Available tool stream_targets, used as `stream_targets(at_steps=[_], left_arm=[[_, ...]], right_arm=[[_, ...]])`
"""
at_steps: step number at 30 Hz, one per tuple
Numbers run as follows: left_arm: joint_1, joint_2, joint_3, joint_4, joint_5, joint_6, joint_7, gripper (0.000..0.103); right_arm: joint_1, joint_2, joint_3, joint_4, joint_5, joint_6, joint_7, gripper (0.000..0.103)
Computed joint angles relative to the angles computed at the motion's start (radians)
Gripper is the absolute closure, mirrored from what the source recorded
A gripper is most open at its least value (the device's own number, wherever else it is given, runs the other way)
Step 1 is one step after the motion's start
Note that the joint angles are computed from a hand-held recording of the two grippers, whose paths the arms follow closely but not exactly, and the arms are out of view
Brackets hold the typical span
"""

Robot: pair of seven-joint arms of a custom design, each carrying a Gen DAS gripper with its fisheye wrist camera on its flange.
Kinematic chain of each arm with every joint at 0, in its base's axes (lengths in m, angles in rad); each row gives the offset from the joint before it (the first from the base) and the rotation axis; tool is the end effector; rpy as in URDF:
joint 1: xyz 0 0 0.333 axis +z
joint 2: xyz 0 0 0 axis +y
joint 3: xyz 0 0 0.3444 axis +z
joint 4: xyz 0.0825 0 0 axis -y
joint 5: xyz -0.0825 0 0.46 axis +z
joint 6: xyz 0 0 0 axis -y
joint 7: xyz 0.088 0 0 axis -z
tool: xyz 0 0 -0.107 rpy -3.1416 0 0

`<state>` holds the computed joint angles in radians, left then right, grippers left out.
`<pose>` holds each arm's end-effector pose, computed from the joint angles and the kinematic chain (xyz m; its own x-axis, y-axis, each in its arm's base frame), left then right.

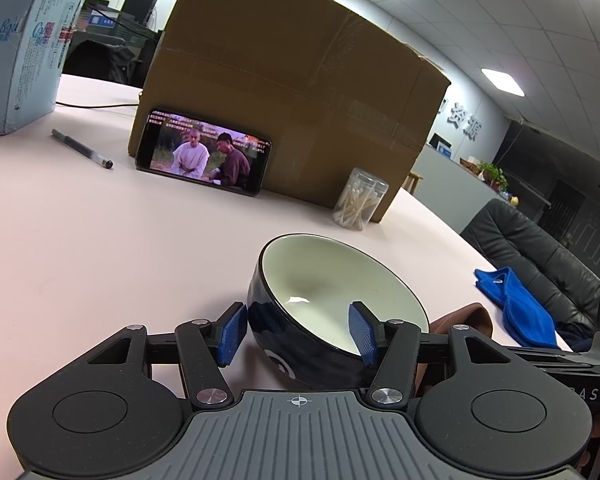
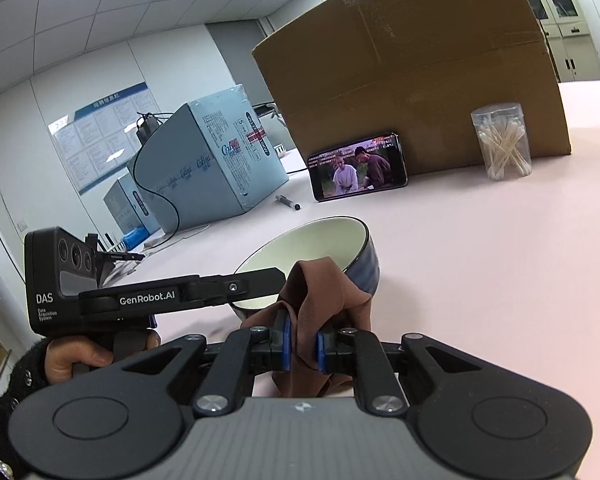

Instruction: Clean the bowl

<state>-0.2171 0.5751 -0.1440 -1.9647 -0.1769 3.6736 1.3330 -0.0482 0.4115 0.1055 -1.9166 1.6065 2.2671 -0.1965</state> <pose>0.6833 -0.2204 0.2797 -0.0734 -0.9219 0.3805 -0.4893 -0.2992 -0.8192 0.7018 0.0625 0.2693 0.6954 -0.5856 -0.4165 -0.5625 -0.0829 -0.8226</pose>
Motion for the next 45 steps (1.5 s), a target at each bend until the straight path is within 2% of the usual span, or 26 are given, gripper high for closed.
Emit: stream_targets(at_steps=[17,23,26,31,45], left_arm=[[-0.003,0.0,0.001,-0.001,-0.002,0.004,0.004,0.048],[-0.001,-0.001,-0.002,-0.004,0.001,0.006,0.0,0.048],[-0.001,-0.001,-0.001,-0.003,0.002,0.007,0.0,0.048],[-0.006,-0.002,0.003,-0.003,-0.005,0.005,0.005,0.047],[-0.009,-0.003,0.004,-0.003,-0.011,0.005,0.014,0.047]], right_arm=[[-0.013,0.017,0.011,0.02,-0.089,-0.073,0.056,0.089],[-0.013,0.003,0.01,0.007,-0.054,-0.049,0.032,0.089],[-0.012,0.003,0.007,0.008,-0.001,-0.009,0.015,0.088],[-0.01,0.0,0.003,0.005,0.026,-0.004,0.004,0.088],[0.004,0.01,0.01,0.018,-0.091,-0.036,0.038,0.088]])
